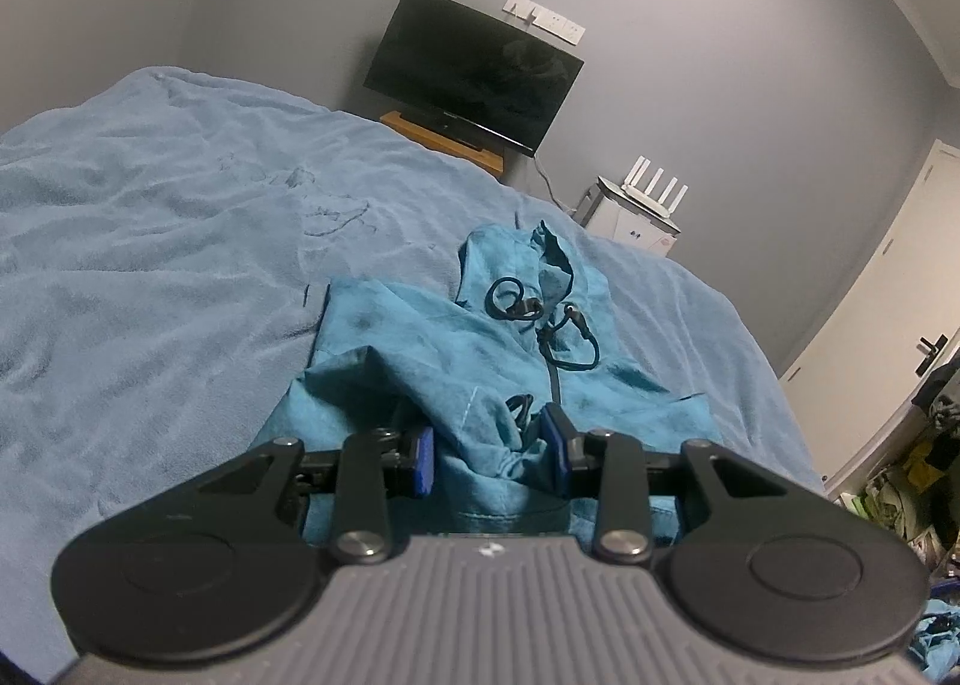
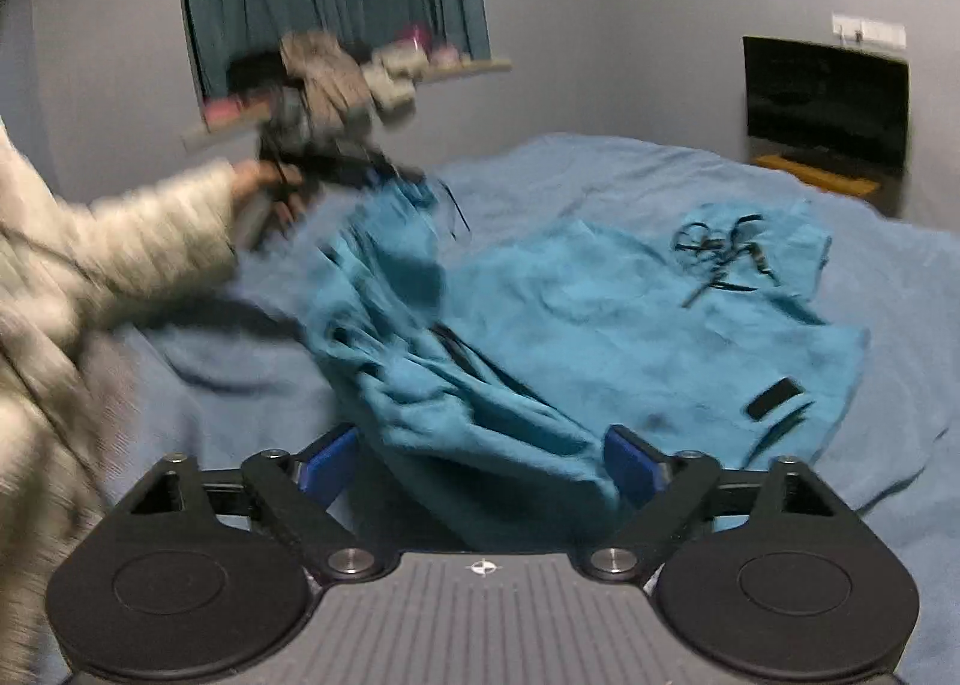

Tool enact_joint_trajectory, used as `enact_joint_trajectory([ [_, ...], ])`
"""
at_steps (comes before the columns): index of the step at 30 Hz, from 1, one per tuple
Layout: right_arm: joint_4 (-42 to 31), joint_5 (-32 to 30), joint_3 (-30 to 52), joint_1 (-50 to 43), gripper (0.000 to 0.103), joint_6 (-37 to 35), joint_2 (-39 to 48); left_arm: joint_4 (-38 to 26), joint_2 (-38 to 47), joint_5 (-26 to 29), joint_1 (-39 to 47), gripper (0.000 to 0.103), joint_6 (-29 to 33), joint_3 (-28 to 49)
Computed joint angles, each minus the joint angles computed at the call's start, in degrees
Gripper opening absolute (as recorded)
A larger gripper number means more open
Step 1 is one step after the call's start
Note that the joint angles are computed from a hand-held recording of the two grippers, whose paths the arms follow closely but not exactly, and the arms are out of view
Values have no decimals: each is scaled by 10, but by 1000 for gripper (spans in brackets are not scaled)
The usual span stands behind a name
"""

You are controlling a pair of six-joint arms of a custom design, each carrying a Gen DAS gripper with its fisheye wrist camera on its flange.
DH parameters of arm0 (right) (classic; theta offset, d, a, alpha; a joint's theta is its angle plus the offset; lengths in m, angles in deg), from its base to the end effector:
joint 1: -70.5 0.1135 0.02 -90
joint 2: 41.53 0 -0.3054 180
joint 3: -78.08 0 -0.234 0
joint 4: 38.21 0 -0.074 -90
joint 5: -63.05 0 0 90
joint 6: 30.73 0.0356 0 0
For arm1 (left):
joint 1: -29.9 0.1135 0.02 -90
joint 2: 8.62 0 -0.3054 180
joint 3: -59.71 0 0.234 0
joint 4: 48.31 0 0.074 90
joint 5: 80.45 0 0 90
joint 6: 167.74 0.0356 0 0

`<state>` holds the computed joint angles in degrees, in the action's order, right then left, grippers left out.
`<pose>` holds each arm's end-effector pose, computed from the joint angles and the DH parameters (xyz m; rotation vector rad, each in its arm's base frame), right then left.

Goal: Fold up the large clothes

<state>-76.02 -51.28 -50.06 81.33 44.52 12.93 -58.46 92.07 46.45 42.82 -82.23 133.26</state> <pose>0.1517 0.0440 0.2824 -0.7096 2.1238 0.4448 0.3619 0.0611 0.2448 0.0254 2.1389 -0.6253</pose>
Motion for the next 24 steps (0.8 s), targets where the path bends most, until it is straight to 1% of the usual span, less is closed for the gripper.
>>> enact_joint_trajectory([
  [1, 14, 48, 0, 25, 38, 2, 12, -1, 0, -3, -2, 33, 2, 1],
  [2, 17, 82, 3, 40, 27, 7, 20, -4, 0, -5, -4, 33, 3, 4],
  [3, 25, 98, 4, 44, 22, 8, 29, -9, 2, -7, -6, 33, 7, 10],
  [6, 76, 104, -4, 33, 16, 21, 34, -24, 8, -20, -12, 33, 15, 32],
  [7, 95, 111, -4, 30, 12, 28, 37, -28, 14, -25, -14, 33, 17, 44],
  [9, 133, 131, -3, 25, 9, 39, 51, -37, 28, -37, -19, 33, 16, 70],
  [10, 161, 156, -4, 28, 9, 49, 63, -42, 39, -48, -25, 33, 12, 89],
  [11, 184, 168, -3, 18, 8, 54, 77, -45, 48, -56, -30, 33, 9, 103],
  [14, 281, 239, 3, 5, 6, 83, 149, -59, 94, -85, -46, 33, -9, 171],
  [17, 363, 288, 33, -11, 6, 96, 246, -89, 160, -114, -67, 33, -31, 267],
  [19, 388, 303, 71, -27, 6, 103, 316, -124, 213, -135, -80, 33, -39, 346],
  [22, 393, 319, 136, -44, 6, 110, 408, -197, 298, -170, -101, 33, -47, 480],
  [24, 386, 332, 189, -51, 6, 109, 469, -256, 362, -192, -113, 33, -55, 588],
])
